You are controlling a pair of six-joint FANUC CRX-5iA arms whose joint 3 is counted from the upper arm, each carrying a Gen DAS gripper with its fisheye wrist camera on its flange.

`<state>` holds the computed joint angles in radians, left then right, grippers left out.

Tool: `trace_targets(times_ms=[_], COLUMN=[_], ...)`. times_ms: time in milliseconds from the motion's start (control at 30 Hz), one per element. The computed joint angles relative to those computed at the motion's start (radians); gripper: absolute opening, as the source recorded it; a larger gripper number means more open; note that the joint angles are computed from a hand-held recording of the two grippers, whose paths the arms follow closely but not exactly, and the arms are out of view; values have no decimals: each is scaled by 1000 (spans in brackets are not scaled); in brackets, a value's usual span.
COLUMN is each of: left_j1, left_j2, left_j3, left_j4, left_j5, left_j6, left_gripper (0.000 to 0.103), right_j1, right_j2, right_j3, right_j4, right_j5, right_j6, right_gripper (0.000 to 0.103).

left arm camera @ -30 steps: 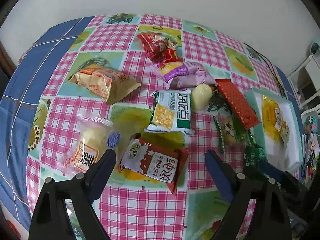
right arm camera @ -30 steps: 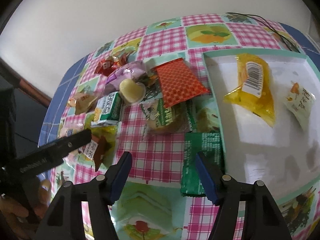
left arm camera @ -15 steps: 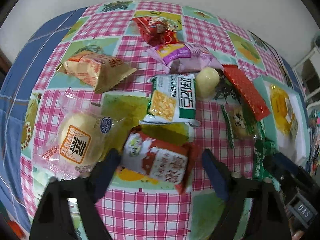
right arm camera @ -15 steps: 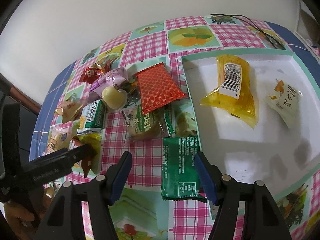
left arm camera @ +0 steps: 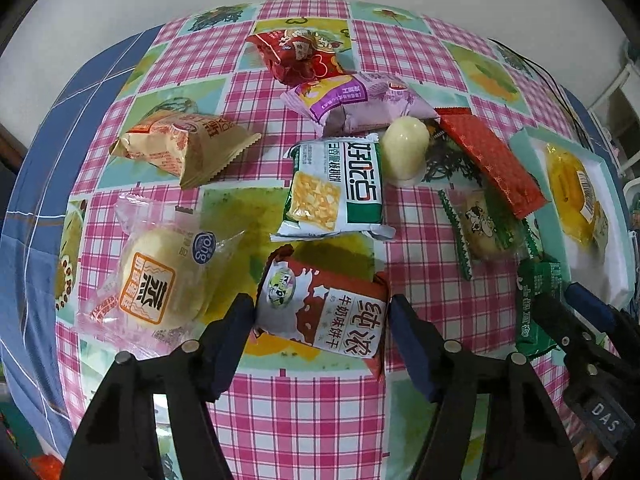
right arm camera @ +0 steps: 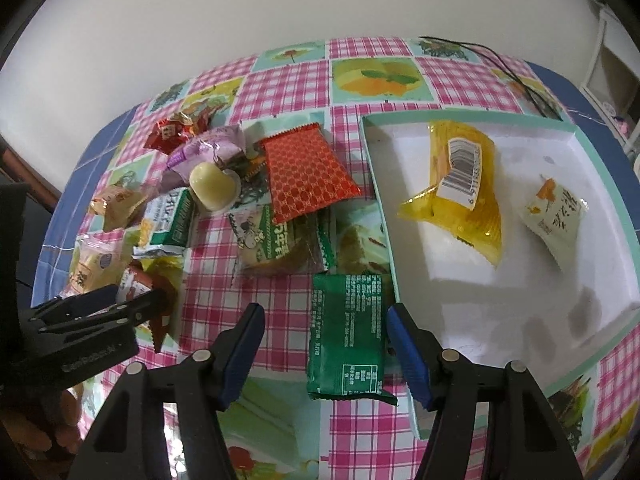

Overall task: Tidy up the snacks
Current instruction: 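Move the right gripper to the green packet while the left approaches the red-and-white packet, then grasp the green packet with the right gripper while the left grasps the red-and-white packet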

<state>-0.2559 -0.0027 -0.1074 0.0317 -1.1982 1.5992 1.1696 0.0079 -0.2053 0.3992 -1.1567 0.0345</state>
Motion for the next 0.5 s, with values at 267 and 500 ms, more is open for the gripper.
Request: trace_targets(times_ms=[267,500], left_j1=[3,2], left_j2=[3,4], left_j3=[5,6], left_j4=[1,1], left_j5=[-6,-6], left_j6=[1,1], left_gripper=[70,70], right_j1=[-13,-33], right_j2=[18,-6], right_j3=[17,-13], right_j4=[-43,-96], right_j5=[-6,103], right_j6=[25,35], right_gripper=[67,67])
